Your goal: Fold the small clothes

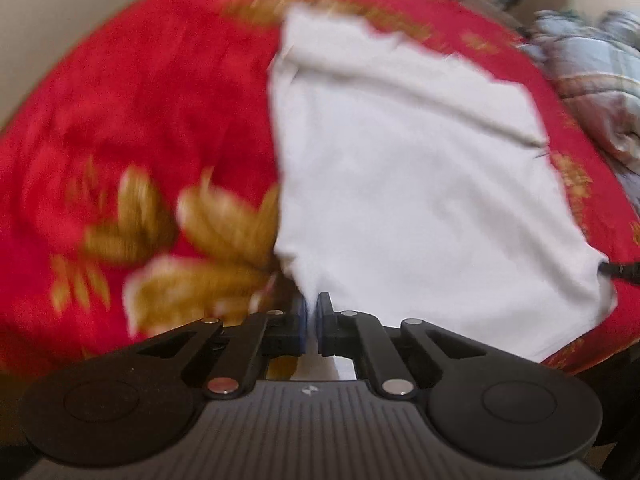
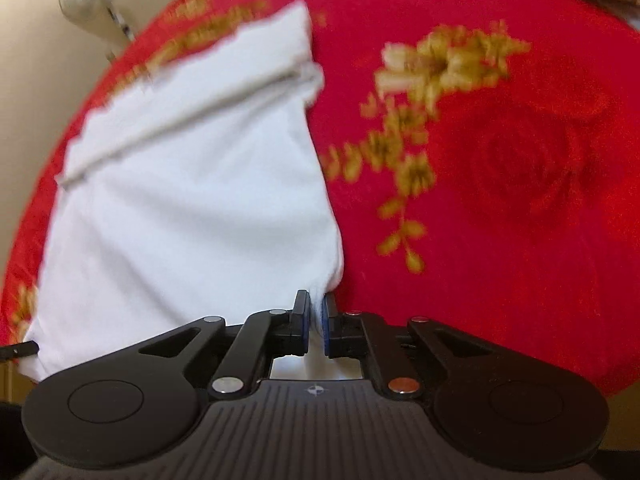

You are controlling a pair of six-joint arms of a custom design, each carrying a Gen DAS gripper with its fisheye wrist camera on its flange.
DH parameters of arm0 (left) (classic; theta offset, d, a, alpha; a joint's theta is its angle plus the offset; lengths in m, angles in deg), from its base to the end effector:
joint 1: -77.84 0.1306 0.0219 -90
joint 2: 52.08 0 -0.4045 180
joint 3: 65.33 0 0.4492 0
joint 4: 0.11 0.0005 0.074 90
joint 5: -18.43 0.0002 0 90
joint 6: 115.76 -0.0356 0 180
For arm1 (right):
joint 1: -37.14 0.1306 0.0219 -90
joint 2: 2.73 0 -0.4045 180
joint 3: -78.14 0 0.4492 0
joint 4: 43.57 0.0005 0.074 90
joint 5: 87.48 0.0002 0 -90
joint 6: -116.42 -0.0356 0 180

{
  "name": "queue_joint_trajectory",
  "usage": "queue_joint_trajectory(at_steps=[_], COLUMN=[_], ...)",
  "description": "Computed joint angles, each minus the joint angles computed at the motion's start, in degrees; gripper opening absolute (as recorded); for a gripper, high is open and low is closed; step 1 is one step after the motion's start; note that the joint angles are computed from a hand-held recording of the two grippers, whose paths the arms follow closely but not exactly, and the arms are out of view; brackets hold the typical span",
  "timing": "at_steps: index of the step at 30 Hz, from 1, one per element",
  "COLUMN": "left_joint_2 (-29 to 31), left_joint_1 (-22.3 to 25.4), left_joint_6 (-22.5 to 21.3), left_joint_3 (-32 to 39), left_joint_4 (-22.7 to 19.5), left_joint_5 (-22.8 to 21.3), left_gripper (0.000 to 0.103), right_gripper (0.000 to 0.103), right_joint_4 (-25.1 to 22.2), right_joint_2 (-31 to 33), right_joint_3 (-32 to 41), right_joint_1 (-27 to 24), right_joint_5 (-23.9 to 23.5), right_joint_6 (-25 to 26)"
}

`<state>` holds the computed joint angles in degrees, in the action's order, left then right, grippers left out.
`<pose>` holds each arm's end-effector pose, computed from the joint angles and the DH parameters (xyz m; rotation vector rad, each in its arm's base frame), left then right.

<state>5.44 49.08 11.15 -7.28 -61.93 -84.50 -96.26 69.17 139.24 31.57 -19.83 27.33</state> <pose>0.2718 -0.1406 0.3806 -0.2599 2.5873 -0.1132 0.3845 -0.0244 0.3351 -0.0153 2.6227 0.4819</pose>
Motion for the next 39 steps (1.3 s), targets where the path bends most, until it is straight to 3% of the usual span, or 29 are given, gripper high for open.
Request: queue_joint_trajectory(at_steps=[2,6,10,13,17,19,21,24,29,32,34,39], left_joint_2=[-1.3,-4.5,-8.3,-12.4,-17.1,-18.0,-17.3,-13.1,3.0,12.0,15.4,18.3], left_joint_1=[-1.2,-4.5,-7.2,-10.6,-15.6,-14.4,-9.1,1.4,14.9,18.4,20.2,23.0], left_joint_6=[-1.8,-3.9,-3.5,-1.7,2.6,4.5,4.5,2.7,-5.3,-10.8,-12.0,-8.8], left_joint_3=[1.4,3.8,6.2,8.2,10.1,10.1,9.5,8.2,11.0,13.8,13.8,11.4], left_joint_4=[1.5,4.1,3.9,3.4,4.3,4.4,4.7,6.8,9.2,9.2,10.1,13.4], left_joint_5=[-1.1,-3.0,-5.5,-7.2,-10.4,-9.2,-4.7,4.9,15.4,17.0,17.9,20.3], left_gripper=[0.004,0.003,0.003,0.003,0.003,0.003,0.003,0.003,0.003,0.004,0.004,0.004], right_gripper=[0.005,0.005,0.004,0.004,0.004,0.004,0.004,0.004,0.004,0.004,0.004,0.004], right_joint_4=[1.9,4.5,5.6,4.4,1.9,1.1,-0.2,2.6,7.3,7.0,6.6,7.8], right_joint_2=[-2.4,-6.5,-10.1,-12.4,-15.0,-15.6,-14.4,-10.7,2.9,12.0,16.9,21.6], right_joint_3=[0.3,1.9,2.9,3.5,4.6,4.8,5.4,5.6,10.6,15.7,18.6,19.1], right_joint_1=[-0.8,-4.5,-8.7,-13.7,-23.3,-26.4,-27.0,-23.0,-13.1,-8.0,-5.8,-2.9], right_joint_5=[-1.7,-11.2,-20.0,-27.1,-40.3,-43.1,-42.8,-37.9,-27.2,-19.2,-15.3,-9.4], right_joint_6=[0.3,-1.6,-2.2,-1.7,-4.0,-4.4,-4.3,-6.5,-9.1,-8.0,-7.6,-6.9])
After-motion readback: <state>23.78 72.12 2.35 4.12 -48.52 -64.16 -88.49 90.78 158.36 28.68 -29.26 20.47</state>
